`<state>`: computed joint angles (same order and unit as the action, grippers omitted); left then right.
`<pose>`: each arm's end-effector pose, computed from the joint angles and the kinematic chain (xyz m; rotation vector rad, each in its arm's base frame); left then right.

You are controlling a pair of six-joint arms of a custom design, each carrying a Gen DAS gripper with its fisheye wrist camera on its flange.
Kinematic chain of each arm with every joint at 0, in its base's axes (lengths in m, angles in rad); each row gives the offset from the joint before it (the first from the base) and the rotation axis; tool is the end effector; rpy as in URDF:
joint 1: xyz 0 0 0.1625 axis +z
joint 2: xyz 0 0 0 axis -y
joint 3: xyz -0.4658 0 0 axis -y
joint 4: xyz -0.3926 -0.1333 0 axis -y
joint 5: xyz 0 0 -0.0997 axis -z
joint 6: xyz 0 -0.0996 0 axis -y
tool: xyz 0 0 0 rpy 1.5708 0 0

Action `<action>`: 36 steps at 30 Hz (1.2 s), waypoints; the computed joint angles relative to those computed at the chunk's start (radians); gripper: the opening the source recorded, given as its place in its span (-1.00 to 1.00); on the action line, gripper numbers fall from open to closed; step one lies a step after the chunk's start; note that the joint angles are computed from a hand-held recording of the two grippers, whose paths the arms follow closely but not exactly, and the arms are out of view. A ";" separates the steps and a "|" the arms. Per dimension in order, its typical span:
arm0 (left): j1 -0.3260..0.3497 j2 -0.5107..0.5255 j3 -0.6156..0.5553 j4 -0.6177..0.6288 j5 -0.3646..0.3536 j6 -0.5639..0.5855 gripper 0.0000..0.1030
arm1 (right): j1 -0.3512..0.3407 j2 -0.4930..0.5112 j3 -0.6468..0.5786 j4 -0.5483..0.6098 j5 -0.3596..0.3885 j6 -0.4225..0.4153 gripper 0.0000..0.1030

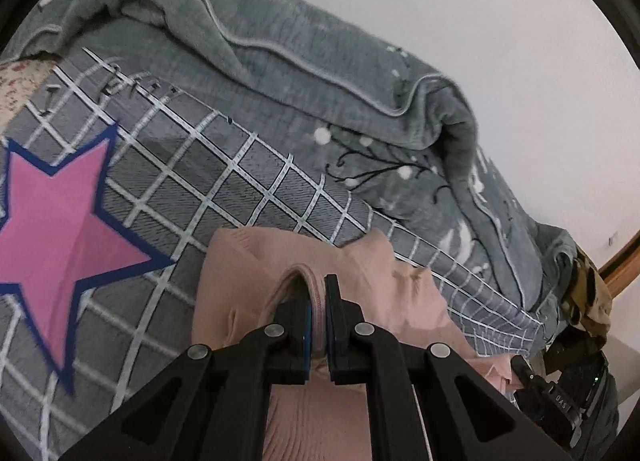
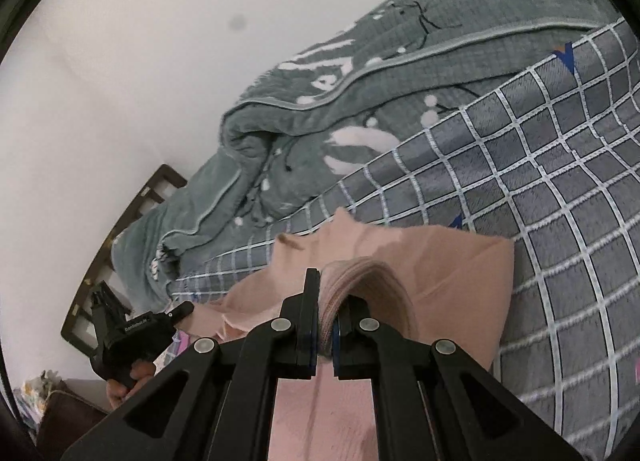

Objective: Fold small clothes

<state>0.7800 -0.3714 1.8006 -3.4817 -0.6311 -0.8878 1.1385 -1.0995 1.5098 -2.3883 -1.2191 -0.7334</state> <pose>-0.2798 -0.5774 -0.0630 -0.4340 2.4900 -1.3593 -0.1411 -0.7059 0.3745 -0.5525 2.9165 -0.8014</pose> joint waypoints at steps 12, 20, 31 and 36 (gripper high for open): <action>0.041 0.018 -0.067 0.100 0.002 0.036 -0.20 | 0.026 0.075 -0.045 -0.133 -0.192 -0.023 -0.38; 0.021 0.020 -0.076 0.210 0.040 0.022 -0.20 | 0.032 0.063 0.034 -0.262 -0.312 -0.166 -0.38; -0.045 0.012 0.020 0.176 0.092 -0.039 -0.20 | 0.012 -0.045 0.129 -0.296 -0.283 -0.222 -0.16; -0.125 0.009 0.088 0.303 0.191 -0.188 -0.15 | -0.047 -0.137 0.216 -0.239 -0.233 -0.266 -0.09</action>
